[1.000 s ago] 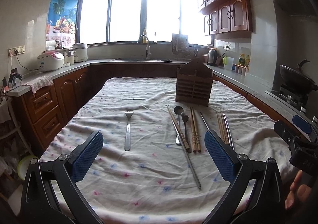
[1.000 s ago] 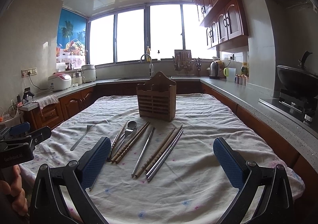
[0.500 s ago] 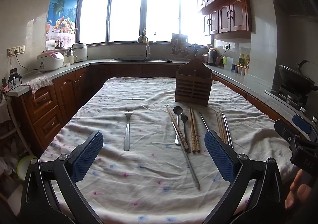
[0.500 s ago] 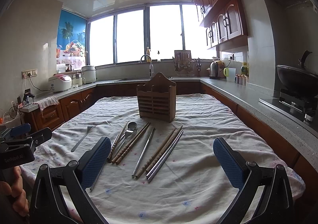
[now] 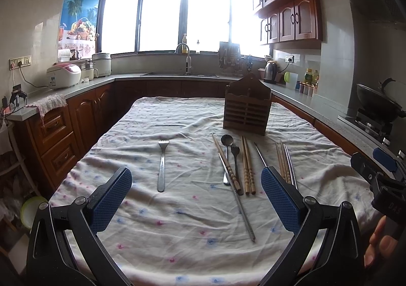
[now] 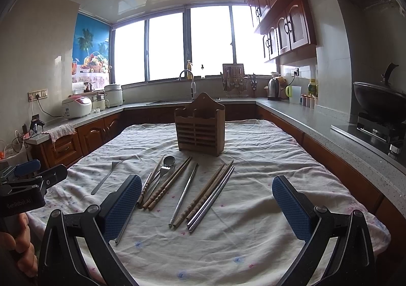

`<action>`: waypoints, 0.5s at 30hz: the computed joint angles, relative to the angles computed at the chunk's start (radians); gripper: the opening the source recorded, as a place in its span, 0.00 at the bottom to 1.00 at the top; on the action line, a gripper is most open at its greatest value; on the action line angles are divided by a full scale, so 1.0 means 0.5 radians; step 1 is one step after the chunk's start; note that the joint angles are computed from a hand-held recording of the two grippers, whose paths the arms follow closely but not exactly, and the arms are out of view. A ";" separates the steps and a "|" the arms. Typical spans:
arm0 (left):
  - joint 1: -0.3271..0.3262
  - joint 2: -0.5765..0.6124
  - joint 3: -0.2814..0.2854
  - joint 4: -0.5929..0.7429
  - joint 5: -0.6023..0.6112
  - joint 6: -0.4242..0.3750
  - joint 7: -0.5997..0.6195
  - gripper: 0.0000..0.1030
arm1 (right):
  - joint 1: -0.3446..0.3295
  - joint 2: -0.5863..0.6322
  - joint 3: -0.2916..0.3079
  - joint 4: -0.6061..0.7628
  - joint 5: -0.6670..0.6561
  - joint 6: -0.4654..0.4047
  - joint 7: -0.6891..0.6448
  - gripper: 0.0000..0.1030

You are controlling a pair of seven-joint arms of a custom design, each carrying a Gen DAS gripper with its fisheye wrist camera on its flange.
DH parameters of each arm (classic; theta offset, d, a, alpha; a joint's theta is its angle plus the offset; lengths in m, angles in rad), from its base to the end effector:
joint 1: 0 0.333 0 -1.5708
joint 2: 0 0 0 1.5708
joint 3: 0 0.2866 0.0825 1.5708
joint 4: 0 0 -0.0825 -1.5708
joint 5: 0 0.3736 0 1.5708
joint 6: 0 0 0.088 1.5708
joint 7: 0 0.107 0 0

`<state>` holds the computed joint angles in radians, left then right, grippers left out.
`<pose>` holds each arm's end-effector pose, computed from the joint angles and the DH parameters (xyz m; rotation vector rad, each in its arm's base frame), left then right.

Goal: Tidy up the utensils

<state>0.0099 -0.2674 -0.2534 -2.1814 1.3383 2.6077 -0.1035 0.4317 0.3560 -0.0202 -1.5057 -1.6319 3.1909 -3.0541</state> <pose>0.4935 -0.1533 0.5357 -1.7155 1.1165 -0.8180 0.5625 0.3492 0.5093 -1.6251 1.0446 -0.7340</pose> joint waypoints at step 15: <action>0.040 0.144 0.111 0.087 -0.394 0.255 0.292 1.00 | -0.194 0.076 0.255 -0.096 1.119 -0.007 -1.094 1.00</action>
